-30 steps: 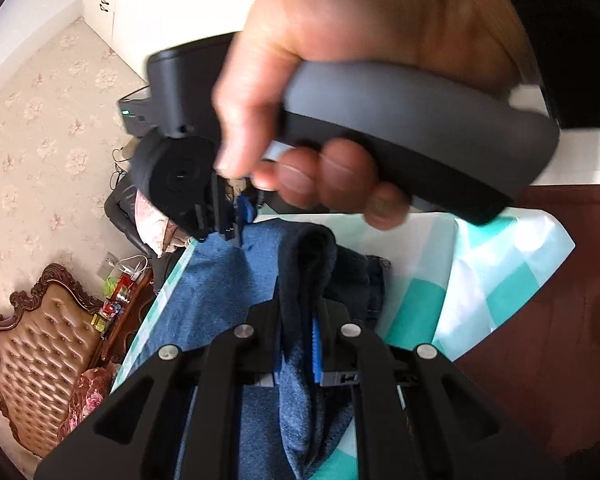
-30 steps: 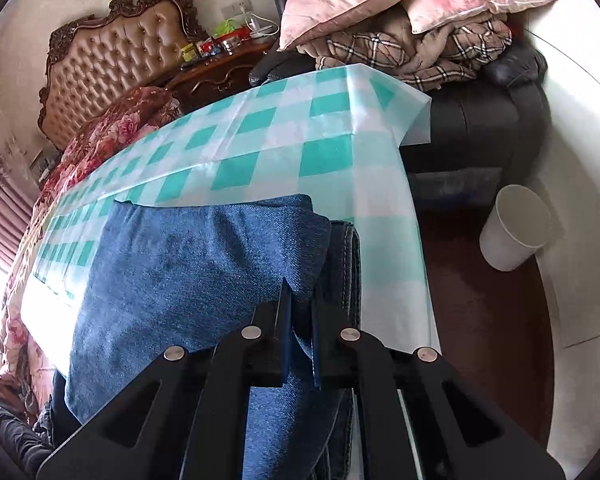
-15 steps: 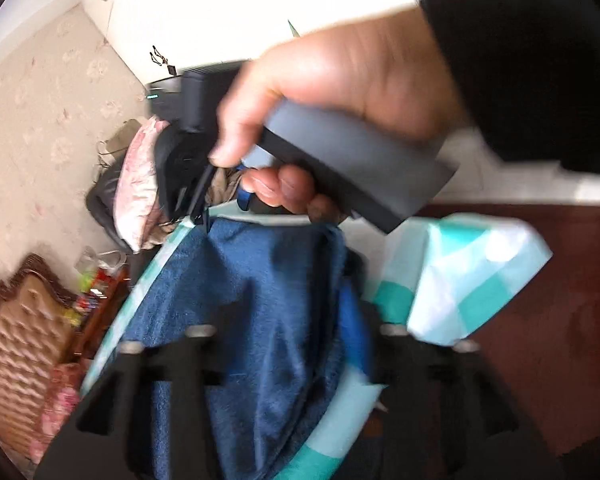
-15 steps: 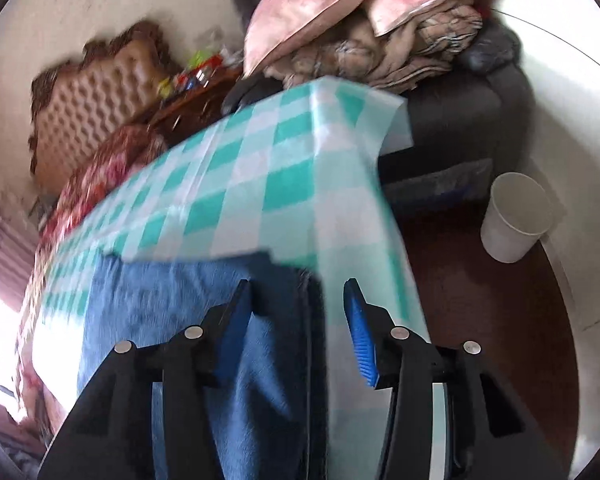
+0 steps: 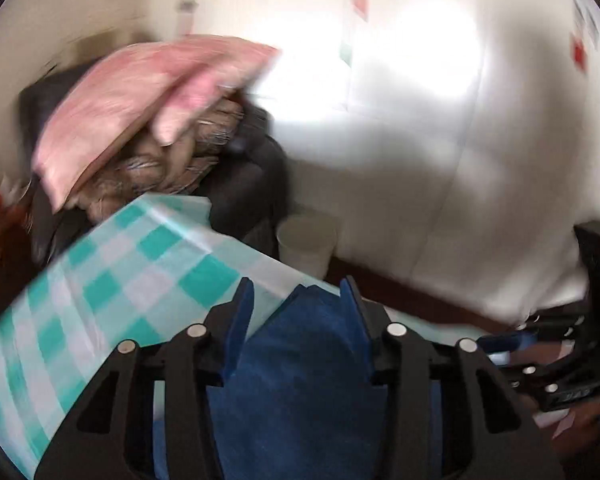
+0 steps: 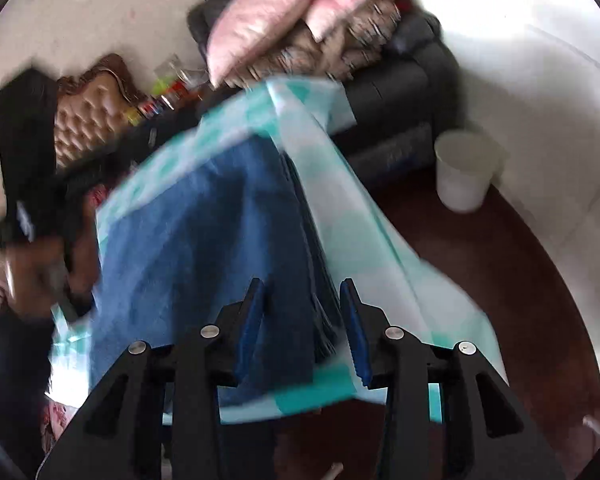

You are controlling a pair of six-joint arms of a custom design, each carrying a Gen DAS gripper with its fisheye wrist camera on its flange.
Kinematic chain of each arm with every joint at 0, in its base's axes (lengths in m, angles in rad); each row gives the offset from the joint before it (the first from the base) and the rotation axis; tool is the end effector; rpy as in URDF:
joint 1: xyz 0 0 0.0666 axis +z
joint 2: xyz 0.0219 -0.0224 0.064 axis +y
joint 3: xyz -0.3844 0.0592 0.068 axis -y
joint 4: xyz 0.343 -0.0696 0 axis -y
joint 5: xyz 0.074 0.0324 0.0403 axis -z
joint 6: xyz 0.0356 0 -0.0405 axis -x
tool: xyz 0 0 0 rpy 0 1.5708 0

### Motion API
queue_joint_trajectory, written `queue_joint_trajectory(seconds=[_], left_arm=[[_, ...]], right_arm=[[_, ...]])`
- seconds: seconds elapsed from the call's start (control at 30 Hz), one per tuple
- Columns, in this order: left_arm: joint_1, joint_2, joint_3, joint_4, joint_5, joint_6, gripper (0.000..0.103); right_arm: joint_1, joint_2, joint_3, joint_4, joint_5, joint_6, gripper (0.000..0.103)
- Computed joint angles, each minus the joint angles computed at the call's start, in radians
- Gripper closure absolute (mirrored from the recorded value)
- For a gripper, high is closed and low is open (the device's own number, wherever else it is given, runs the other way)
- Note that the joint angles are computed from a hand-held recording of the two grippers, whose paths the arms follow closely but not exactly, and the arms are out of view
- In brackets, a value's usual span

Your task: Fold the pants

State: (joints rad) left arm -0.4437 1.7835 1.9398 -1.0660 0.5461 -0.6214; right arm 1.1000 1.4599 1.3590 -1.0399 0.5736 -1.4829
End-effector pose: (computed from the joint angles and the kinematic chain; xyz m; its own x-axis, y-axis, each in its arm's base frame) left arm 0.5088 -0.2627 0.4628 -0.1984 0.6451 -0.7379 0.9475 0.3190 0.0241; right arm 0.2132 0.3755 0.3911 -0.6797 0.5092 -0.5279 0.3540 0.8581 0.3720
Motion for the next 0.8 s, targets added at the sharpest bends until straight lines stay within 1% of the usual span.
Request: queue_joint_trajectory(seconds=[0.03, 0.07, 0.1, 0.13, 0.17, 0.2, 0.23, 0.27, 0.3, 0.37, 0.4, 0.43, 0.53, 0.6, 0.63, 0.67, 0.7, 0.73, 0.77, 0.8], left_arm=[[-0.019, 0.011, 0.016, -0.056, -0.012, -0.053, 0.065], [-0.032, 0.026, 0.030, -0.074, -0.026, -0.107, 0.068], [-0.049, 0.042, 0.051, -0.110, -0.045, -0.160, 0.070], [-0.060, 0.059, 0.068, -0.134, -0.059, -0.182, 0.072], [-0.071, 0.054, 0.049, -0.138, -0.074, -0.193, 0.073], [-0.077, 0.066, 0.058, -0.155, -0.090, -0.212, 0.076], [-0.085, 0.074, 0.064, -0.163, -0.117, -0.234, 0.087], [-0.085, 0.062, 0.042, -0.159, -0.122, -0.249, 0.091], [-0.084, 0.072, 0.053, -0.169, -0.123, -0.260, 0.091], [-0.085, 0.079, 0.060, -0.147, -0.153, -0.245, 0.090], [-0.083, 0.094, 0.087, -0.166, -0.146, -0.230, 0.090], [-0.080, 0.112, 0.123, -0.206, -0.133, -0.228, 0.090], [-0.085, 0.127, 0.146, -0.235, -0.147, -0.259, 0.090], [-0.088, 0.132, 0.157, -0.248, -0.156, -0.268, 0.092], [-0.089, 0.133, 0.158, -0.253, -0.158, -0.276, 0.095], [-0.093, 0.132, 0.158, -0.258, -0.166, -0.291, 0.102], [-0.094, 0.130, 0.154, -0.247, -0.173, -0.288, 0.102], [-0.089, 0.139, 0.165, -0.232, -0.172, -0.249, 0.102], [-0.078, 0.182, 0.226, -0.266, -0.157, -0.175, 0.102], [-0.075, 0.197, 0.236, -0.270, -0.160, -0.151, 0.102]], right_arm=[[0.000, 0.005, -0.005, 0.003, -0.004, -0.003, 0.064], [-0.002, 0.006, -0.012, 0.011, -0.008, -0.006, 0.064], [-0.006, 0.003, -0.025, 0.027, -0.016, -0.010, 0.064], [-0.010, -0.003, -0.035, 0.043, -0.020, -0.015, 0.064], [-0.012, -0.002, -0.037, 0.047, -0.022, -0.016, 0.064], [-0.014, 0.003, -0.031, 0.042, -0.022, -0.013, 0.064], [-0.014, 0.012, -0.020, 0.026, -0.021, -0.009, 0.064], [-0.011, 0.016, -0.014, 0.017, -0.017, -0.009, 0.064], [-0.010, 0.018, -0.013, 0.014, -0.015, -0.008, 0.064], [-0.007, 0.020, -0.013, 0.002, -0.009, -0.016, 0.063], [-0.008, 0.020, -0.016, 0.004, -0.011, -0.015, 0.063], [-0.006, 0.023, -0.013, -0.001, -0.011, -0.018, 0.063], [-0.005, 0.035, 0.007, -0.033, -0.006, -0.007, 0.062], [-0.009, 0.046, 0.022, -0.054, -0.006, -0.007, 0.057], [-0.009, 0.051, 0.029, -0.072, -0.005, -0.012, 0.055], [-0.007, 0.055, 0.033, -0.083, -0.002, -0.017, 0.053], [-0.008, 0.057, 0.033, -0.088, -0.001, -0.019, 0.051], [-0.008, 0.060, 0.036, -0.097, 0.004, -0.021, 0.050], [-0.008, 0.063, 0.038, -0.102, 0.009, -0.021, 0.050], [-0.009, 0.066, 0.041, -0.107, 0.013, -0.021, 0.050]])
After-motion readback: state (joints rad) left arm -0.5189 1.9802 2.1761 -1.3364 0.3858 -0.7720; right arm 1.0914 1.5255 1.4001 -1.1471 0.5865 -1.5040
